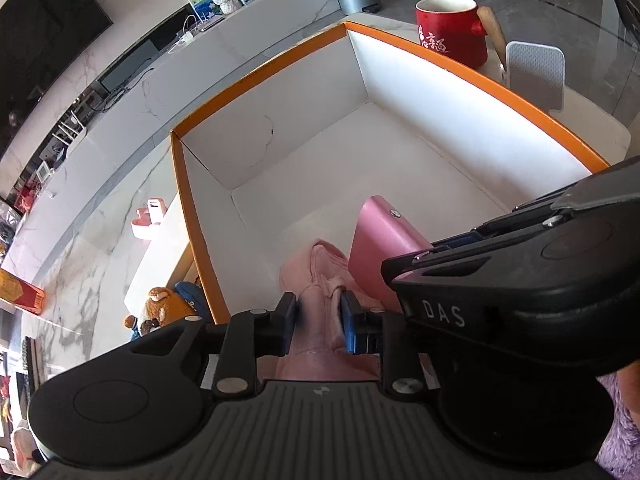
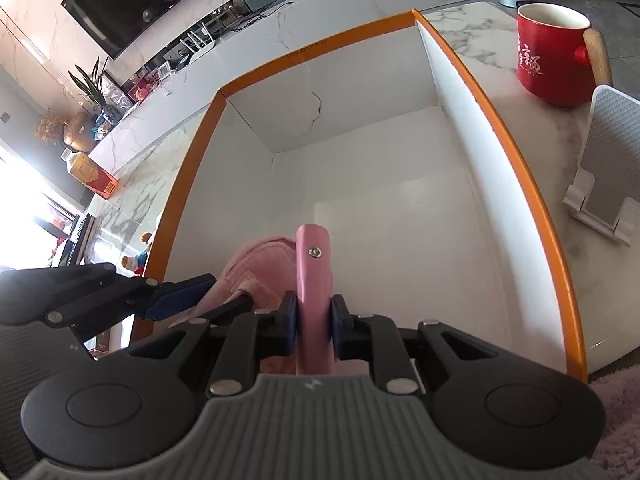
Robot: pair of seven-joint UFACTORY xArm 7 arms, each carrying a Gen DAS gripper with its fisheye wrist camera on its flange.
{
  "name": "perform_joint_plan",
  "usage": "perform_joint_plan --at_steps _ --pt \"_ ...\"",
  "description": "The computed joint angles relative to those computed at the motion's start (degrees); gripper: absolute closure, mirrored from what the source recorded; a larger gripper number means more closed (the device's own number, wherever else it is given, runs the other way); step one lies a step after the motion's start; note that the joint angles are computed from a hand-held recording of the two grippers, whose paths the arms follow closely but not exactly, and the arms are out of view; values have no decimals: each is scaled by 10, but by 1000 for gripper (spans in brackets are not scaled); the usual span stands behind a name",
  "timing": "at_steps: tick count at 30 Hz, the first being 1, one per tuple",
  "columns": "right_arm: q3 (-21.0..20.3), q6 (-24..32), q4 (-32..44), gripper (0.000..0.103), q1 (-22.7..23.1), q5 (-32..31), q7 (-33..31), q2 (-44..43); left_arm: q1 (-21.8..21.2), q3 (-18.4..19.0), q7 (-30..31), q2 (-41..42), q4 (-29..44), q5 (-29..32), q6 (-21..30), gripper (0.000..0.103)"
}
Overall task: Organize objects
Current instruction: 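Carry the backpack with the left gripper while the right gripper carries the notebook into the box, then lower the pink backpack into the orange box and open the left gripper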
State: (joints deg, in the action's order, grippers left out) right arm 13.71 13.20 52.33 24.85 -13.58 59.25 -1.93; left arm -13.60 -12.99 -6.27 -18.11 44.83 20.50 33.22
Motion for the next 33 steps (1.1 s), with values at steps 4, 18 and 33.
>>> perform_joint_plan --at_steps 4,18,33 --pt "0 2 6 85 2 8 -7 4 -19 36 53 -24 -15 -71 -10 52" --pt "-1 39 30 85 10 -36 15 12 -47 134 178 -130 -66 -309 -58 37" --pt "-2 94 91 85 33 -46 -18 55 -31 168 227 -94 -53 -440 -9 73"
